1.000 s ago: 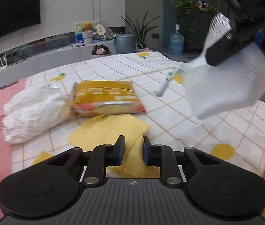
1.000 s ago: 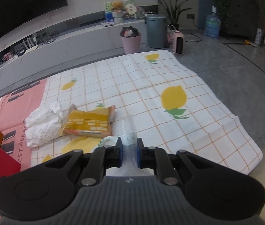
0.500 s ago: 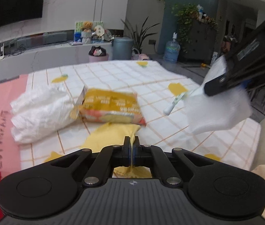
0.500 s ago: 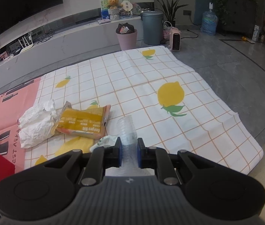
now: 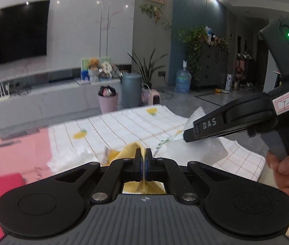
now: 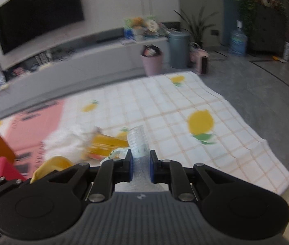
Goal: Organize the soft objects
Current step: 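Grasp the yellow cloth with the left gripper and lift it, then carry the yellow cloth and clear plastic piece over the orange box with both grippers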
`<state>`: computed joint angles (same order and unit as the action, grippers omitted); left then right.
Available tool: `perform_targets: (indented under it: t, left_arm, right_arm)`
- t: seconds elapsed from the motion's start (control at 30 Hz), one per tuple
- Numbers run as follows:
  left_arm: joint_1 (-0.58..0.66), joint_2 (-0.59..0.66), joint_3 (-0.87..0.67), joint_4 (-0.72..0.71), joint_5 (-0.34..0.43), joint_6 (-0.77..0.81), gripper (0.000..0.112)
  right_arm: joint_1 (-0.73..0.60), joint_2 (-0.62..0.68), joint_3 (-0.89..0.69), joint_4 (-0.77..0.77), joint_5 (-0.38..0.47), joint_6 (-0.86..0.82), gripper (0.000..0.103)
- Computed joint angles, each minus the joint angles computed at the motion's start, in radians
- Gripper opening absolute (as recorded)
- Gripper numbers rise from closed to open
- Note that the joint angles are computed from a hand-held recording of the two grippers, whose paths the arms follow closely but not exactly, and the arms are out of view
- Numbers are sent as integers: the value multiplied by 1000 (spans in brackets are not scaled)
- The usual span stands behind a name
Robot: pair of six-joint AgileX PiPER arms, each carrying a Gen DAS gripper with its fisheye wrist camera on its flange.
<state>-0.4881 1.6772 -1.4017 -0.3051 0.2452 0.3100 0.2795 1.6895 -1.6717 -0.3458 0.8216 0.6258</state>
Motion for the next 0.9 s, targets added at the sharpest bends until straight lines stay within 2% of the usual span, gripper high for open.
perform_targets:
  t: [0.1, 0.17, 0.33, 0.43, 0.57, 0.7, 0.73, 0.8, 0.9]
  left_arm:
    - [15, -68, 28, 89, 12, -72, 1]
    - [37, -119, 48, 85, 25, -50, 1]
    - [79, -253, 100, 292, 26, -174, 1]
    - [130, -332, 123, 343, 45, -186, 1]
    - [242, -403, 101, 247, 112, -90, 1]
    - [402, -449, 94, -16, 136, 143, 1]
    - [441, -446, 84, -74, 156, 191, 1]
    - [518, -429, 59, -162, 209, 251, 1]
    - [624, -383, 33, -281, 289, 328, 1]
  right_arm:
    - [74, -4, -44, -87, 24, 33, 13]
    - [114, -15, -61, -102, 6, 37, 13]
    - [260, -25, -106, -212, -26, 94, 13]
    - [347, -20, -137, -243, -60, 89, 13]
    - [464, 23, -223, -314, -59, 112, 13]
    - [574, 110, -356, -439, 6, 200, 13]
    - [587, 124, -373, -442, -1, 205, 13]
    - [598, 162, -434, -375, -10, 152, 13]
    - [602, 261, -594, -241, 29, 28, 13]
